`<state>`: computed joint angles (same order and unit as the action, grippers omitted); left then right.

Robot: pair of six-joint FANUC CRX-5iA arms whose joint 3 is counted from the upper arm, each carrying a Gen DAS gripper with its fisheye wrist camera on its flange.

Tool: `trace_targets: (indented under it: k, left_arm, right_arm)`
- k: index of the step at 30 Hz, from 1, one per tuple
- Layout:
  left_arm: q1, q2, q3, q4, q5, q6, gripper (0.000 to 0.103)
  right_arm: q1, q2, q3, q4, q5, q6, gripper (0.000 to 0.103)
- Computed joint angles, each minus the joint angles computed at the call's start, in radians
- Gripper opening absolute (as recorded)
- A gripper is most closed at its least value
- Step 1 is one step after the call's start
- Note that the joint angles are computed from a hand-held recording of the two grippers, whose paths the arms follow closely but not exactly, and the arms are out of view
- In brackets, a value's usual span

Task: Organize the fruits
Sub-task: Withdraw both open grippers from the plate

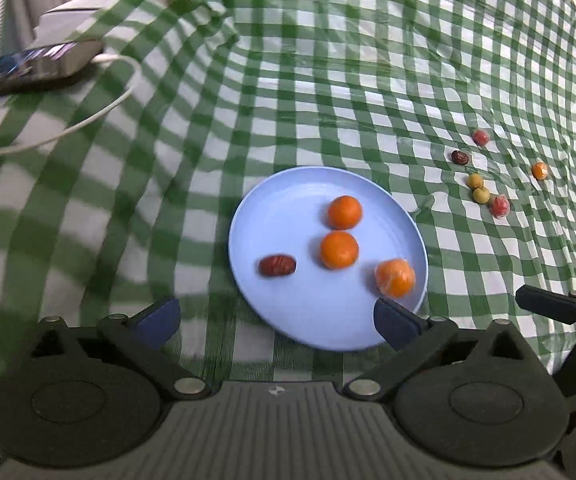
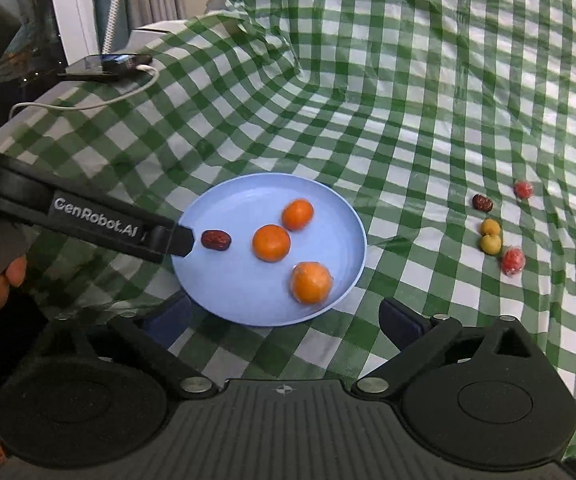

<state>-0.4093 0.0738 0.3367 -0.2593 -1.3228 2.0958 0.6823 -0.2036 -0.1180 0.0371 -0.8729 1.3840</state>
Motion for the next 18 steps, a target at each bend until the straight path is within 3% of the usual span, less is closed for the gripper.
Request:
trace_targets:
  k: [18]
  left_arm:
    - [-0.146,-0.060,0.038,-0.151,-0.049,0.101,0.103]
  right_arm:
    - [0.081,-0.170,-0.149,0.181,0.090,-0.184,0.100]
